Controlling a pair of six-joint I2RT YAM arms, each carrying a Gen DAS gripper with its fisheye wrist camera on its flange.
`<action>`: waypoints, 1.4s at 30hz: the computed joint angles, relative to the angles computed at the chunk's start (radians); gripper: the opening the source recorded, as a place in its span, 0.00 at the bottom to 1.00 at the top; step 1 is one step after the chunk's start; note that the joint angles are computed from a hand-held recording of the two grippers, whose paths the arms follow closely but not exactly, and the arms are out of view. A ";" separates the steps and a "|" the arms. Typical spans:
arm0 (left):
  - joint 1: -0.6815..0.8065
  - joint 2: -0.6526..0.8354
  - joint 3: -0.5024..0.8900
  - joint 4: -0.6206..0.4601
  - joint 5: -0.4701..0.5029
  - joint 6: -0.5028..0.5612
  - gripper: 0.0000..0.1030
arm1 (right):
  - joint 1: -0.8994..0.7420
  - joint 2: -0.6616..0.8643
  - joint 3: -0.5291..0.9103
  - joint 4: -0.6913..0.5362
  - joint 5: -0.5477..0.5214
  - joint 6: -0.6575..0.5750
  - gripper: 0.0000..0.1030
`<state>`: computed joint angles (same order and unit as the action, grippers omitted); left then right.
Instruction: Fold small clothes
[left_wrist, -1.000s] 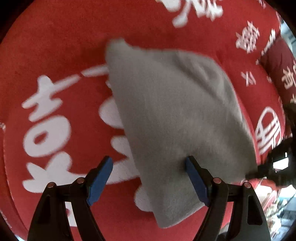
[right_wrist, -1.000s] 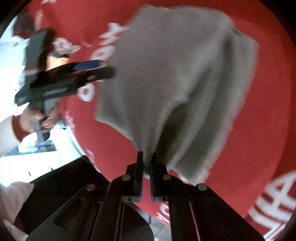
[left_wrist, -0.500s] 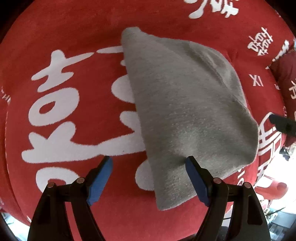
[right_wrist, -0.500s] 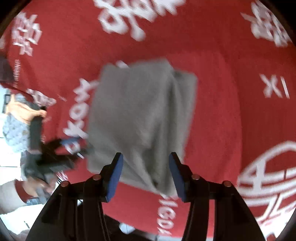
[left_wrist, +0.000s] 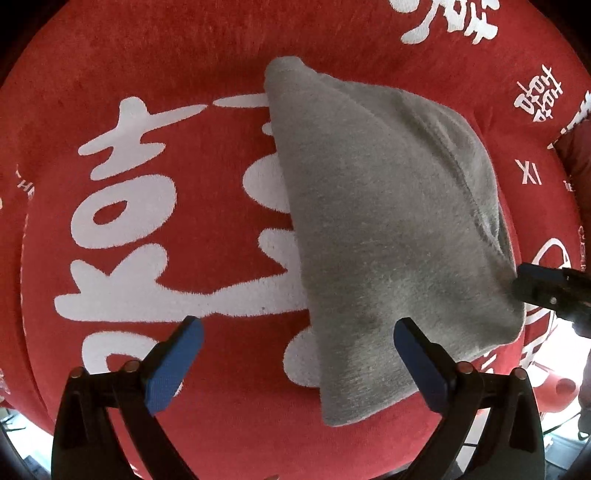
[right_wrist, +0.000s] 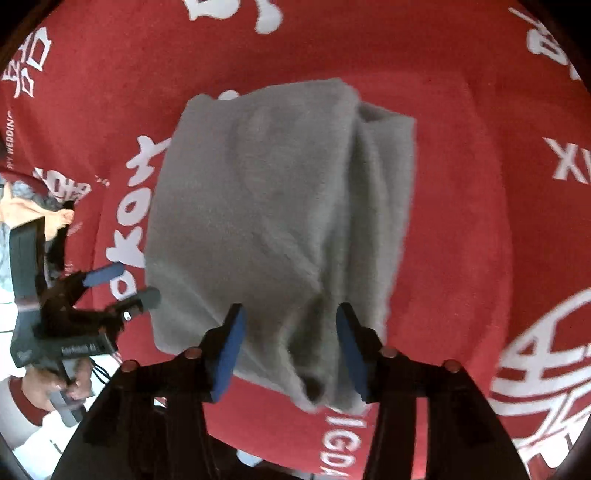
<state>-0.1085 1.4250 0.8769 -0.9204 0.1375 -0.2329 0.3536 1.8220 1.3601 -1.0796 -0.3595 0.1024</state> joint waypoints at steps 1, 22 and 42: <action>-0.003 0.000 0.003 0.000 0.004 -0.003 1.00 | -0.016 -0.002 -0.001 -0.007 0.000 -0.007 0.54; -0.003 0.035 0.009 0.047 0.032 -0.014 1.00 | -0.132 0.009 -0.013 -0.002 -0.028 -0.040 0.65; 0.111 0.225 0.025 0.154 0.473 0.175 1.00 | -0.228 0.445 0.245 0.016 -0.518 -0.167 0.81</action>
